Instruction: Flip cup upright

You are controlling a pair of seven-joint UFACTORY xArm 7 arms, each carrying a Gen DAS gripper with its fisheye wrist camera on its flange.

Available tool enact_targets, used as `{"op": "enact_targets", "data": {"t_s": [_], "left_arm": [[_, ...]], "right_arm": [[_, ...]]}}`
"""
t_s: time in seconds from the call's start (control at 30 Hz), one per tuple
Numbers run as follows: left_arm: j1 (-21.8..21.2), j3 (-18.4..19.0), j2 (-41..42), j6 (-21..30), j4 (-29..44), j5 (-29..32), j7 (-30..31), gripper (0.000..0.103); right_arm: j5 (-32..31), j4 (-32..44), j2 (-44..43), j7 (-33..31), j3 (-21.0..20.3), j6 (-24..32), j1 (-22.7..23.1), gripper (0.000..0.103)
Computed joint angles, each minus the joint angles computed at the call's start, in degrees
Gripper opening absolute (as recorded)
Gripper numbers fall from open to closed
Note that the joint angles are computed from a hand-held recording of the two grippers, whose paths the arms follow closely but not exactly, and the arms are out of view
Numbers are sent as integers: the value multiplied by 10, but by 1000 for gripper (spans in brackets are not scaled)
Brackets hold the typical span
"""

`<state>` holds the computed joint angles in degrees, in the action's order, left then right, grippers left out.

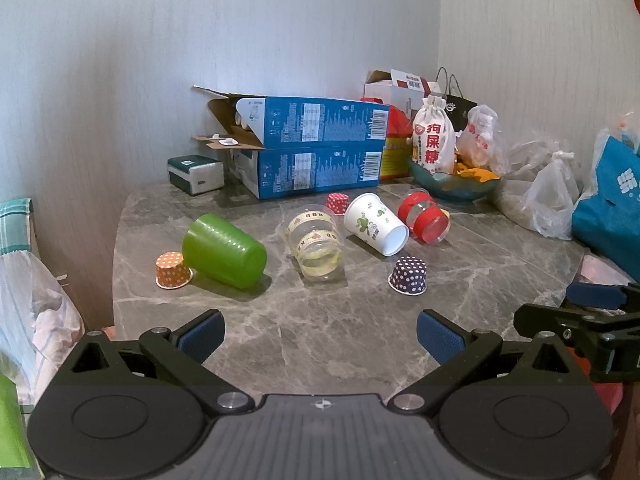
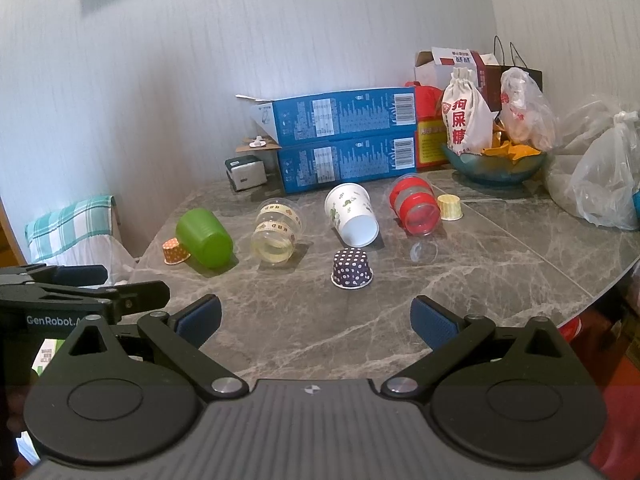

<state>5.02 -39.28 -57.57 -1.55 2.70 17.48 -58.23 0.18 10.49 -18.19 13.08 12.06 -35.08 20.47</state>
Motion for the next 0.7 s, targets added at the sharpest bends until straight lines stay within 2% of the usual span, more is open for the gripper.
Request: {"op": "enact_targets", "data": {"t_s": [0.13,0.23,0.4,0.5,0.57,0.7], "left_arm": [[-4,2,-2,4,0,0,-2,103],[0,-2,-2,-1,-2,0,-6,103],[10,-20,1,-22,-6,-1,-15,103],[18,-31,6,-39,-9,-7,-21,103],[21,-39,5,-43,-10,-12,-26,103],[20,-44,1,-42,-13,-16,-31,103]], "right_arm": [[7,-3,2,4,4,-8,1,102],[56,-6,4,-7,36,-18,-7,102],[100,-19,47,-18,50,-126,5,102],[163,-15,79,-59,68,-186,20,102],[186,-11,99,-73,66,-218,35,102],[209,-12,101,-88,54,-224,56,102]]}}
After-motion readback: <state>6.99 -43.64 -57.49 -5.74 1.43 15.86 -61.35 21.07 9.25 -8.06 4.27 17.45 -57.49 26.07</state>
